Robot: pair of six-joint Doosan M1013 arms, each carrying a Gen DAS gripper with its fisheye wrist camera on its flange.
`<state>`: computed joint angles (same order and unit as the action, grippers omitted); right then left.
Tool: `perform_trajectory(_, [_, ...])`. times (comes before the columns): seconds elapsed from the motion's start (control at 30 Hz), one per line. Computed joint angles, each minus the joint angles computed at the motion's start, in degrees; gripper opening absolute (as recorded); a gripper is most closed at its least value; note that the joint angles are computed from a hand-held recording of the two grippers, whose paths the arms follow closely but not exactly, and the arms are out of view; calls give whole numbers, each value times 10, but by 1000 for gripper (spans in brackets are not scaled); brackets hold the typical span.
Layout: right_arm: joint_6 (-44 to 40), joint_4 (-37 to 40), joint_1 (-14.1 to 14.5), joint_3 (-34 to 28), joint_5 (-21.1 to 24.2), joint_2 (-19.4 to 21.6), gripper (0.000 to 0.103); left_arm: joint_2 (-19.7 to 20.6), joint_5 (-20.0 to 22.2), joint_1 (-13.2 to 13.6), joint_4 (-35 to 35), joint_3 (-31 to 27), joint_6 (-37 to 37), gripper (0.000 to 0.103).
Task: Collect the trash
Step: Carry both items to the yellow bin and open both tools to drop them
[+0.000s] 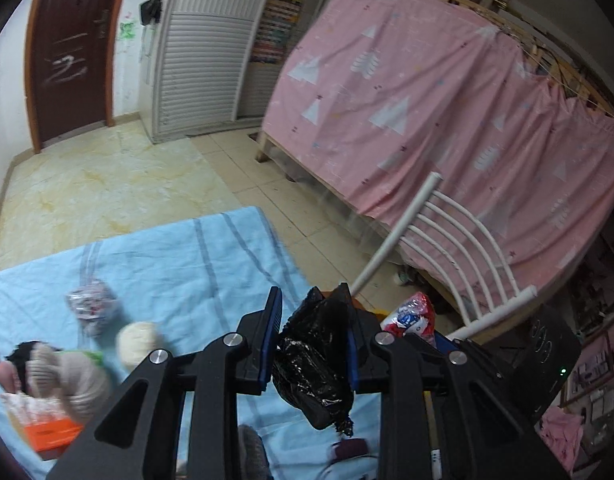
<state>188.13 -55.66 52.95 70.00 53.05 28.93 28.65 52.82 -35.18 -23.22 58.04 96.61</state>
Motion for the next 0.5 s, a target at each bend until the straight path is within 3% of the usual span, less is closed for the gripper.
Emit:
perform_trajectory(0.4, [101, -13, -5, 95, 27, -48, 31, 66, 79, -54, -34, -70, 10, 19])
perform_trajectory(0.47, [119, -15, -5, 107, 32, -53, 37, 74, 89, -60, -33, -78, 8, 24])
perform_trajectory(0.5, [125, -17, -5, 111, 32, -54, 39, 77, 93, -62, -32, -82, 8, 33])
